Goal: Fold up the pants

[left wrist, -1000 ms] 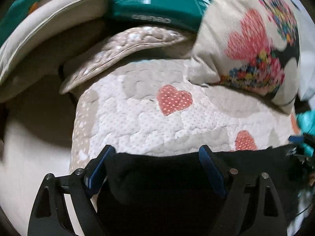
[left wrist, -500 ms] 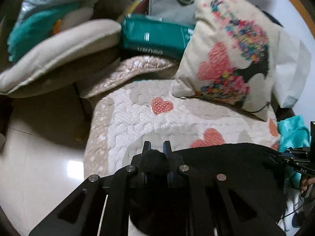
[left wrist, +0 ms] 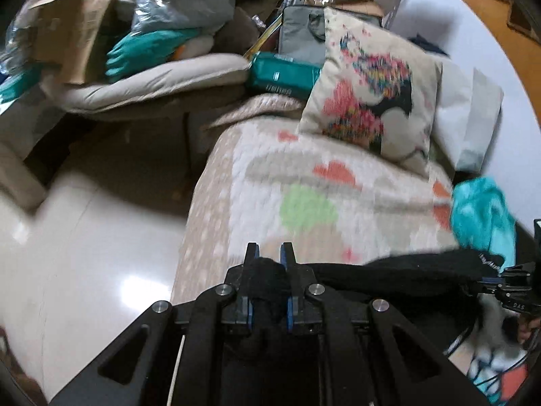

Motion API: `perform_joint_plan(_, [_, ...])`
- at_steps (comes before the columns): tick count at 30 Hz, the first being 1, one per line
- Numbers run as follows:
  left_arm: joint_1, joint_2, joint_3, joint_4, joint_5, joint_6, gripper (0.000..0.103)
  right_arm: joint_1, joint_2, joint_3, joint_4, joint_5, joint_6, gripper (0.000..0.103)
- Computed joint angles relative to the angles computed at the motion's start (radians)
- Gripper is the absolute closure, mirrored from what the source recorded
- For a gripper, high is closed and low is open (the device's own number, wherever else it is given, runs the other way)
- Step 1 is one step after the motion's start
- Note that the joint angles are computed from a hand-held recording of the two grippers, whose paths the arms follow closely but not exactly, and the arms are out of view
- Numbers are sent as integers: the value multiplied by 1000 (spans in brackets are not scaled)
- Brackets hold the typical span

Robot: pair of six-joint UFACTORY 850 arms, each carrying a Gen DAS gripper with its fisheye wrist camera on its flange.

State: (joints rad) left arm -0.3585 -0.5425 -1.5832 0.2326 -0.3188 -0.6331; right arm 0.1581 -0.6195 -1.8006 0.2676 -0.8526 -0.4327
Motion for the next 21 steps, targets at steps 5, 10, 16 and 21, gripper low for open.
perform_joint_plan(5, [-61, 66, 152, 121, -98, -168, 83, 49, 71, 175, -161, -29, 107, 97])
perform_joint_plan(10, [-61, 120, 241, 45, -179, -187, 83, 92, 90, 252, -321, -63, 207, 84])
perform_joint_plan(16, [-31, 205, 299, 138, -187, -403, 81, 100, 166, 285, -328, -17, 203, 46])
perform_joint_plan(21, [-20, 119, 187, 12, -198, -204, 74, 107, 168, 243, -271, 23, 197, 46])
